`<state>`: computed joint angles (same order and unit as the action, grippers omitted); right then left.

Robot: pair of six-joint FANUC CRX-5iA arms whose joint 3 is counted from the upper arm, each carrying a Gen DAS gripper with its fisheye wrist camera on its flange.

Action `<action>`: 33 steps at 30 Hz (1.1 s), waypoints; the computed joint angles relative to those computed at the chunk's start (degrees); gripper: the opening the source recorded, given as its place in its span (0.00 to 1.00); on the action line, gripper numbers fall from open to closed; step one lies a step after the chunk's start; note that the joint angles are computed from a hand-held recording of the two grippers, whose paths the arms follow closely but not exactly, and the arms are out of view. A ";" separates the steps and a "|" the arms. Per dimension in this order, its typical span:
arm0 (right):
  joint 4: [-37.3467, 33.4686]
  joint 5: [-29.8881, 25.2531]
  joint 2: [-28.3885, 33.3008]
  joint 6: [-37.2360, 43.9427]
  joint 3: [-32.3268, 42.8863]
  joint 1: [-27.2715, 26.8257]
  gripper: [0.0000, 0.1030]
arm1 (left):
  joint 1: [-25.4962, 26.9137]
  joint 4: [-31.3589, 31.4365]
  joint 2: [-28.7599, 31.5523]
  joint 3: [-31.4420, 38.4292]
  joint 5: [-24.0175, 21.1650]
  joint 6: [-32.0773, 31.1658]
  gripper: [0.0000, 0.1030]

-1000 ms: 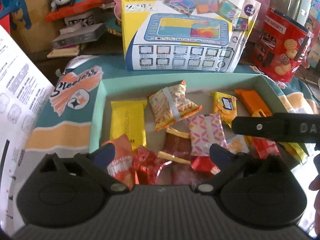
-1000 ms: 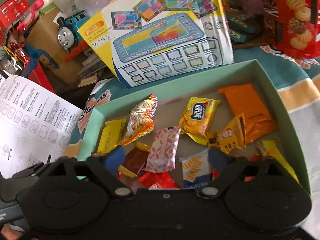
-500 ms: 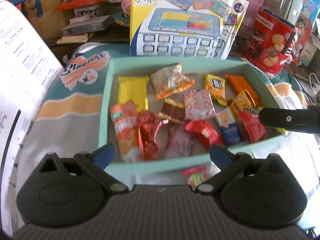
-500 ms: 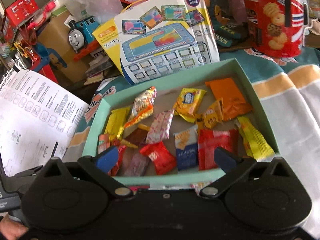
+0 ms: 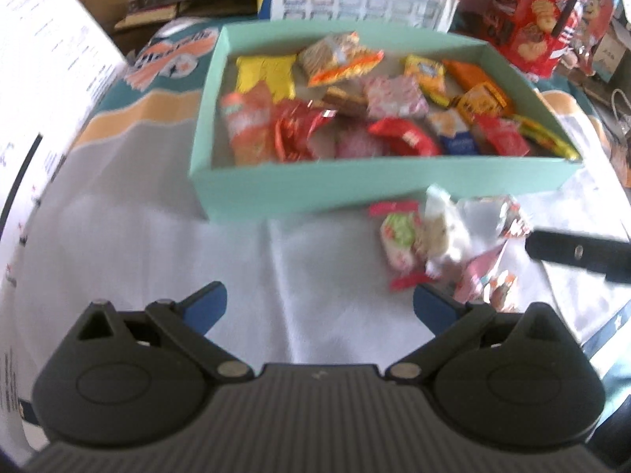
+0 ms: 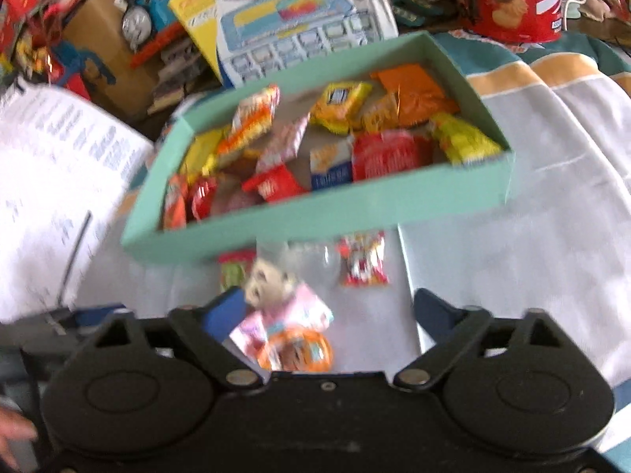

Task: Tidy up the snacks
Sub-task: 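Release the chocolate bar into the green box with the left tool while the right tool drops the pink pack, then grasp a pink candy stick with the left tool while the right tool grasps the orange jelly cup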

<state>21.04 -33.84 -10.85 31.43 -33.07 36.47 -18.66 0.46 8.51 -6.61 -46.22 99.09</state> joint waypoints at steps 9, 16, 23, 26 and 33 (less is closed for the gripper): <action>-0.15 -0.93 1.68 2.69 -0.89 3.87 0.69 | 1.64 2.06 0.32 -1.50 -0.31 1.02 1.00; 6.63 -0.67 3.01 1.41 -2.41 5.49 0.34 | 0.91 2.27 1.28 -0.55 -0.23 0.55 1.00; 8.97 -0.40 0.62 -5.26 -5.18 1.14 0.23 | -1.82 3.28 1.68 0.19 1.85 -3.40 1.00; 10.45 -0.25 -1.51 -8.39 -7.39 -0.30 0.23 | -3.53 3.89 2.31 1.16 3.54 -6.77 0.99; 11.47 1.79 -6.34 -12.28 -12.04 -3.33 0.23 | -7.78 5.95 5.93 5.29 5.21 -13.72 0.85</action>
